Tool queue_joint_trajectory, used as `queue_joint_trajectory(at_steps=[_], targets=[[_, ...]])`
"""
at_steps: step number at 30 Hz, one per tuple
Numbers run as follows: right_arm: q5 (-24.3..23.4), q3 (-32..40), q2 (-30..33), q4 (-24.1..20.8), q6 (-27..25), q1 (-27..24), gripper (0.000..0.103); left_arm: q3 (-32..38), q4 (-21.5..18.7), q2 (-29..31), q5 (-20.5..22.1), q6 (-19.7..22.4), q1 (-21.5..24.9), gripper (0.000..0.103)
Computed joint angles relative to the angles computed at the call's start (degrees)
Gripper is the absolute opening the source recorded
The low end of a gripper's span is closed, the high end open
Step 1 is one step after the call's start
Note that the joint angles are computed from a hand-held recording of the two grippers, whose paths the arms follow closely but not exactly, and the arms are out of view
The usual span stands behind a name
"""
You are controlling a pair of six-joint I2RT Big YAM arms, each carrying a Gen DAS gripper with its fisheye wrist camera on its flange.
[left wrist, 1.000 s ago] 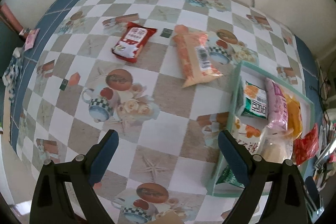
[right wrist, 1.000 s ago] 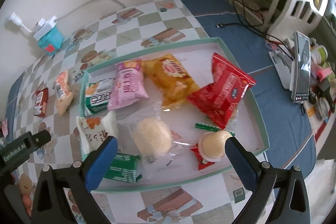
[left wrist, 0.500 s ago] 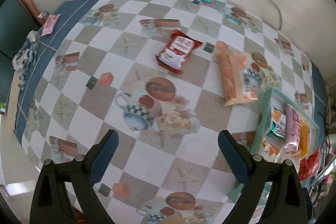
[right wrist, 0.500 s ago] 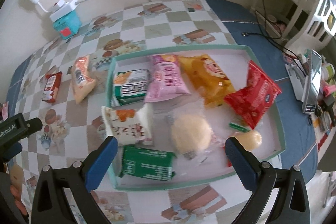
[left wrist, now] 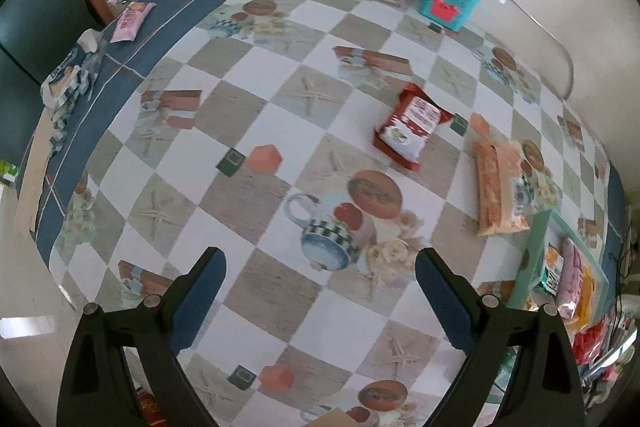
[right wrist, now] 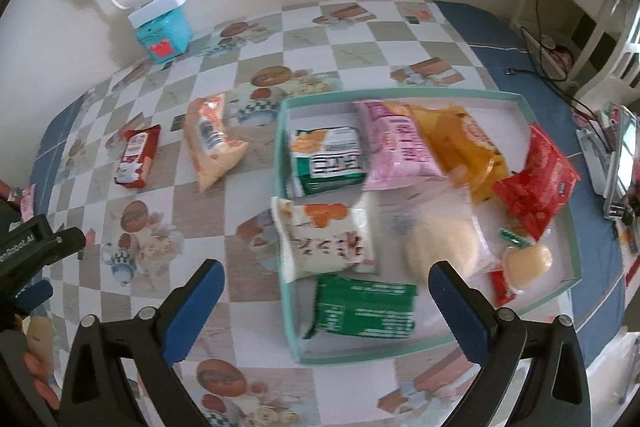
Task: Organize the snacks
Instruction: 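Move both tools back toward the red biscuit pack and orange bread bag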
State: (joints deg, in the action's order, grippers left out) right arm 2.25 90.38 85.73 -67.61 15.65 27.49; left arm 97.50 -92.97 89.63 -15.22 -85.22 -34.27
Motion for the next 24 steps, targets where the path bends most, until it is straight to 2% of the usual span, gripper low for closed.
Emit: queue_joint_trajectory(at_steps=[15, 24], targets=[[-0.53, 2.85, 3.83, 0.61, 0.51, 4.57, 0.103, -3.75, 1.03, -2.26, 1.14, 0.22, 2.26, 0.096], [-0.93, 6.49, 6.98, 1.08, -0.32, 5.12, 0.103, -1.31, 1.95, -0.37, 0.51, 4.43, 4.87, 0.096]])
